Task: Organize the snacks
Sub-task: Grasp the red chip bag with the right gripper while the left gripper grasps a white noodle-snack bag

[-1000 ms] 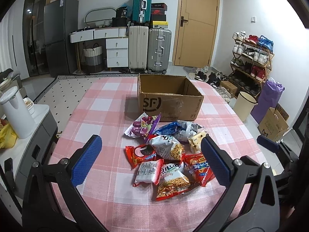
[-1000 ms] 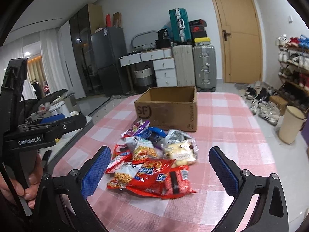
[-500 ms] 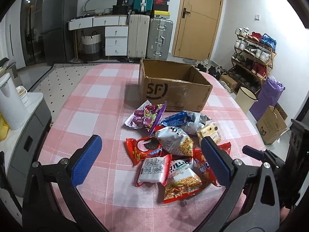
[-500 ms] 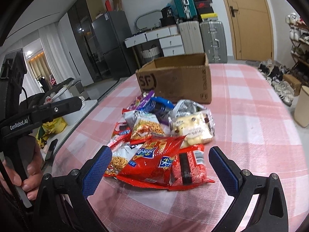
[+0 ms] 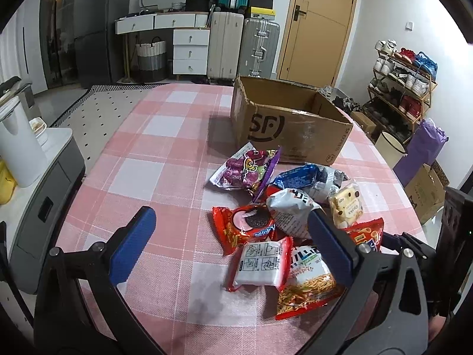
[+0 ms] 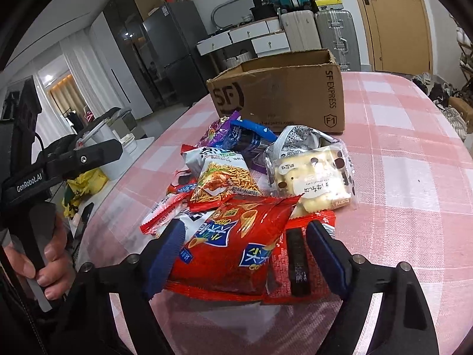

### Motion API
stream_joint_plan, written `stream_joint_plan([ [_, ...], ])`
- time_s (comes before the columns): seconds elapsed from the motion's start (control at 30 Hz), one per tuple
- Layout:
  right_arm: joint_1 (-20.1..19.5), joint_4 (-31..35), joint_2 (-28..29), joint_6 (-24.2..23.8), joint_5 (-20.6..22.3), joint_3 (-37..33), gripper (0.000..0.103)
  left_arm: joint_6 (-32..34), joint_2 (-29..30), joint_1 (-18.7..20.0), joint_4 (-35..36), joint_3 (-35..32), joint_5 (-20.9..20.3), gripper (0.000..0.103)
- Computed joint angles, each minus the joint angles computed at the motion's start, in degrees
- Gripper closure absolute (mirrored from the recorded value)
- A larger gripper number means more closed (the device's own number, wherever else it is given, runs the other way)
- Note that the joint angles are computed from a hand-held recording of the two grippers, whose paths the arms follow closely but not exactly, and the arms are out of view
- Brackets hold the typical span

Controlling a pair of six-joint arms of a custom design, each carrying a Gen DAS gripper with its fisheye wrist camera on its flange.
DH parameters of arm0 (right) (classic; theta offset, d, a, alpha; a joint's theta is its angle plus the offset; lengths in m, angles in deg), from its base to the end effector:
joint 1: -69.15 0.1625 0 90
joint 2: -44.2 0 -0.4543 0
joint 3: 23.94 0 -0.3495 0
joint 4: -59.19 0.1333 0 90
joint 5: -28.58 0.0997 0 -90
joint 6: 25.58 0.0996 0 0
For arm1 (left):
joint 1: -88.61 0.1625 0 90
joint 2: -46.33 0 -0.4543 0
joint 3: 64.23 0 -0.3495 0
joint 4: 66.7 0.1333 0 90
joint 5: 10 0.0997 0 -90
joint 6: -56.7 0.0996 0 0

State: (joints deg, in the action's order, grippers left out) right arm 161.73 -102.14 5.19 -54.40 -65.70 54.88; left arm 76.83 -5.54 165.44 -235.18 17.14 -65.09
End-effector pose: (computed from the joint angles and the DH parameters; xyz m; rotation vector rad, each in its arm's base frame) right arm 0.1599 -0.7520 0.1922 0.7419 -2.7504 0.7588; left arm 0.0231 -0.7364 0.3694 0.3447 2.3064 -1.0056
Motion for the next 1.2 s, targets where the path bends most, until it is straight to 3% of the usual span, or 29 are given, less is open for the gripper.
stream_joint_plan([
  [0.03,-0.01,0.4,0.18,-0.12,0.16,-0.29,0.02,-0.23,-0.37,0.15,0.23,0.33,-0.52,0.001],
  [0.17,-0.12,3.66,0.45,-1.03,2.55,-0.83,0.048,-0.18,-1.29,0.68,0.61,1.57,-2.41,0.001],
  [0.3,0.22,4.5,0.73,-2.52,1.93,-0.97,0.059,0.01,-1.71,1.21,2.3,2.67,-3.0,0.001],
  [0.6,-0.82,3.24,-1.23,-1.44,5.18,1.17,0.063,-2.51,-2.46,2.56,9.45,3.83,-7.39,0.001],
  [0.93,-1.96,0.56,-4.12,-1.07,8.63,4.5,0.064,-5.75,-1.87,2.42,14.93,3.4,-8.67,0.001],
  [1.2,-2.79,-1.95,-6.05,-1.09,10.14,6.89,0.064,-10.63,-0.73,2.34,23.07,0.46,-13.31,0.001],
])
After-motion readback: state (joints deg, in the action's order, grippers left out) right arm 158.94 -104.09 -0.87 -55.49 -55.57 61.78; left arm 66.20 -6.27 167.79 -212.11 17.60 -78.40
